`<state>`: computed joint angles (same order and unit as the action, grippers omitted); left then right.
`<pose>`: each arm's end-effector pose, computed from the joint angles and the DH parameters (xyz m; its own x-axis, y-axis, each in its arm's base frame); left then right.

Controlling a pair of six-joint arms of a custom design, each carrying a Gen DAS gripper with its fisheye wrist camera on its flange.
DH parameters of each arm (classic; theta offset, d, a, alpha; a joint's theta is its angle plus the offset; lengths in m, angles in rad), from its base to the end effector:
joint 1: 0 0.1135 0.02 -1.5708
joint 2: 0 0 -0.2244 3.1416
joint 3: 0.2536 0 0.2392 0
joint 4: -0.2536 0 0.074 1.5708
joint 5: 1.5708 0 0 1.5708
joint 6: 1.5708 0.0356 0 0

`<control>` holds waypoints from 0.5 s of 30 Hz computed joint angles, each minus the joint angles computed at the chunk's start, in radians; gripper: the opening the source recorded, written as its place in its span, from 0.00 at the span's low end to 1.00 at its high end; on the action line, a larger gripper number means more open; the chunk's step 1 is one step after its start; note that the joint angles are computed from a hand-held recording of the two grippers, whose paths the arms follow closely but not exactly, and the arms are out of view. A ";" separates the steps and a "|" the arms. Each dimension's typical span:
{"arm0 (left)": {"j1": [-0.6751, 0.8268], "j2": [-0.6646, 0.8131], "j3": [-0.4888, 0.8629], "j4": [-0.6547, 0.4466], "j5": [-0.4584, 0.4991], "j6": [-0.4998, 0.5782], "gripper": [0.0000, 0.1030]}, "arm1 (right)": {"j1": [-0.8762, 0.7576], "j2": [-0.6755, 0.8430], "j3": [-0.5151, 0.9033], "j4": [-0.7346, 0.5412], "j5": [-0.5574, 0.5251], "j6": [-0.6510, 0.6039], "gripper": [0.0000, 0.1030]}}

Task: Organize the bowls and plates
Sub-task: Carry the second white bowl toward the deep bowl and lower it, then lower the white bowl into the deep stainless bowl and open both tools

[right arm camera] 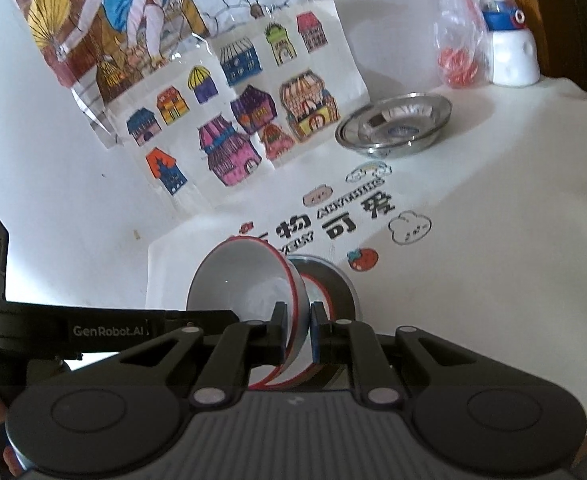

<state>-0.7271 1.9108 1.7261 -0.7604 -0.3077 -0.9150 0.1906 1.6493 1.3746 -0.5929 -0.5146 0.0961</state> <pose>0.3035 -0.2556 0.2540 -0.7663 -0.3292 -0.5517 -0.1745 0.9331 -0.3145 0.3351 0.0825 0.2521 -0.7913 -0.0676 -0.6077 -0.4033 0.8046 0.4357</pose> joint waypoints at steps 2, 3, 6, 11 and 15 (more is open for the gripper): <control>0.006 0.010 -0.001 -0.005 0.011 -0.002 0.11 | 0.005 0.011 0.005 -0.005 0.003 -0.001 0.13; 0.010 0.013 0.000 -0.008 0.018 -0.001 0.11 | 0.006 0.017 0.009 -0.009 0.004 -0.004 0.13; 0.017 0.017 0.004 -0.013 0.025 0.012 0.11 | 0.005 0.030 0.023 -0.022 -0.001 -0.010 0.14; 0.018 0.054 0.068 -0.063 0.026 0.035 0.11 | 0.004 0.047 0.048 -0.048 -0.002 -0.028 0.15; 0.016 0.078 0.110 -0.099 0.020 0.059 0.11 | 0.006 0.060 0.072 -0.072 0.001 -0.044 0.15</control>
<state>-0.7112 1.9891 1.8366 -0.8599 -0.2880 -0.8561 0.1968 1.7089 1.4461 -0.6653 -0.5135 0.0517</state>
